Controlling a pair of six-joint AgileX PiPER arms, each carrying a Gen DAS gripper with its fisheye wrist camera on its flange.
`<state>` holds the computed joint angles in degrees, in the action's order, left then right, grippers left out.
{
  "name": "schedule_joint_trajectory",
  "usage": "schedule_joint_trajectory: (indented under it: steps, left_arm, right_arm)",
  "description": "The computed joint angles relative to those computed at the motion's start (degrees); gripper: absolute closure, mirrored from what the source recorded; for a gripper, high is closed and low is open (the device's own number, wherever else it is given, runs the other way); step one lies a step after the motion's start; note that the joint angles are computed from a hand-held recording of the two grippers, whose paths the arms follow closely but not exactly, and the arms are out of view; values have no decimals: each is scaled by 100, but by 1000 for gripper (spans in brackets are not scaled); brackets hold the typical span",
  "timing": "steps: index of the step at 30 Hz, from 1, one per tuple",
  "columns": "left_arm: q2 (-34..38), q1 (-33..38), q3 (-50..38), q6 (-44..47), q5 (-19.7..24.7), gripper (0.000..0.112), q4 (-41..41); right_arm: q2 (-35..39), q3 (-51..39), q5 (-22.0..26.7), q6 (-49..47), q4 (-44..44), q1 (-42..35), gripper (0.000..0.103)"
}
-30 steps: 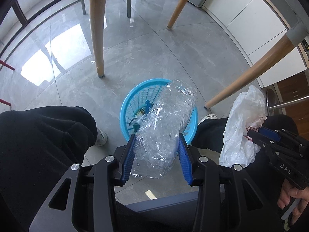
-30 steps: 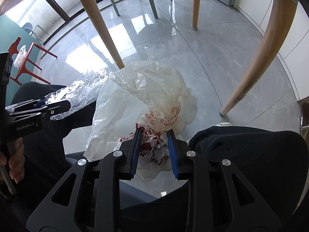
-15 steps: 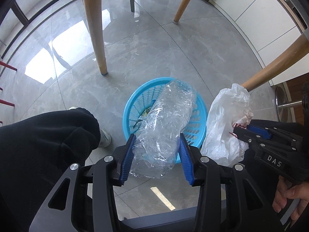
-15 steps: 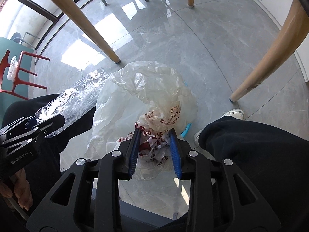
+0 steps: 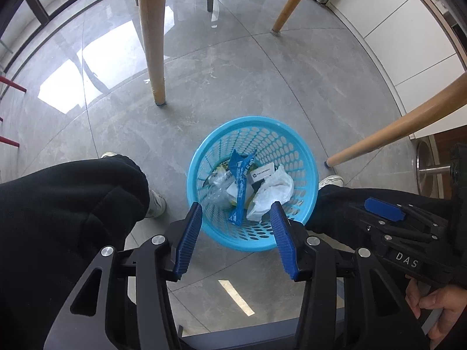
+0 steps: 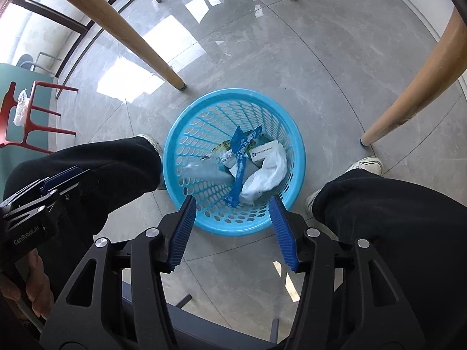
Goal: Collect trash
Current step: 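Move both tools back up toward the table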
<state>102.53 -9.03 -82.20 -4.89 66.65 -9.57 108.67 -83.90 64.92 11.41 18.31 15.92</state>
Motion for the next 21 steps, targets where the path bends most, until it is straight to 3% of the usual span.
schedule_joint_trajectory:
  steps: [11, 21]
  left_arm:
    - [-712, 119, 376, 306, -11, 62, -125]
    - [-1457, 276, 656, 627, 198, 51, -251]
  right_arm:
    - [-760, 249, 78, 14, -316, 329, 47]
    - [-1824, 464, 279, 363, -891, 719, 39]
